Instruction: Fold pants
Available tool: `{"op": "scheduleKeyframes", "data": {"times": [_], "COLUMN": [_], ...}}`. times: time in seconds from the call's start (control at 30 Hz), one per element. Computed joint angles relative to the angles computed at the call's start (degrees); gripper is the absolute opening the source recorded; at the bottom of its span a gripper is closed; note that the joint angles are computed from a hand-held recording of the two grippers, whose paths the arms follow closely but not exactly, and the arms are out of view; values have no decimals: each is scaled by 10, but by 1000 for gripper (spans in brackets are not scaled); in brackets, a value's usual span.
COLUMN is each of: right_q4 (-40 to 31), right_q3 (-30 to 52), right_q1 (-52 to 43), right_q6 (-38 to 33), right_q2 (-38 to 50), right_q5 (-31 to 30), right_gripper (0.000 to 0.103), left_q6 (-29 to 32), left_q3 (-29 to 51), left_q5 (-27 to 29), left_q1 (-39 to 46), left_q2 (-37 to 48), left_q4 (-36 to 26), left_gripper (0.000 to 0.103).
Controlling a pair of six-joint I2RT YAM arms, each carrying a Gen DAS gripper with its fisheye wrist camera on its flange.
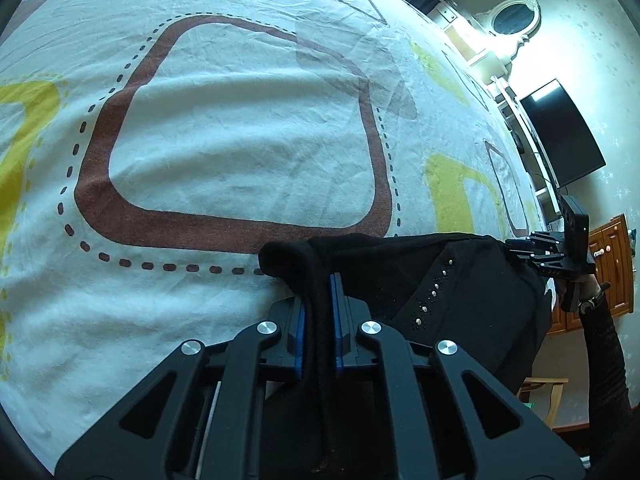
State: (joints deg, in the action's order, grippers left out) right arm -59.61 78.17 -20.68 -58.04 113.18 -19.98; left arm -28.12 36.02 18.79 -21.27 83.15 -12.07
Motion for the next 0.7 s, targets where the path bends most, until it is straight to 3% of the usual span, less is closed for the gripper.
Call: {"op": "scheduleKeyframes", "data": {"times": [0.13, 0.33, 0.47, 0.7], "right_q4": [74, 69, 55, -50], "right_q3": [-88, -130, -200, -294], "right_q1": [-2, -80, -137, -295], "right_q6": [13, -6, -73, -290], "right_q2": [-98, -222, -331, -416], "right_q5": [-3, -95, -145, -205], "right_gripper": [7, 8, 8, 8], "left_q6": [-4, -23, -46, -99], "left_q3": [-3, -39, -69, -134], "left_q5": [-22, 7, 12, -31], "left_q1": [-9, -5, -31, -114], "left_q2": [-29, -125, -211, -373], "left_q4": [3, 32, 35, -17], "left_gripper": [7, 7, 6, 6]}}
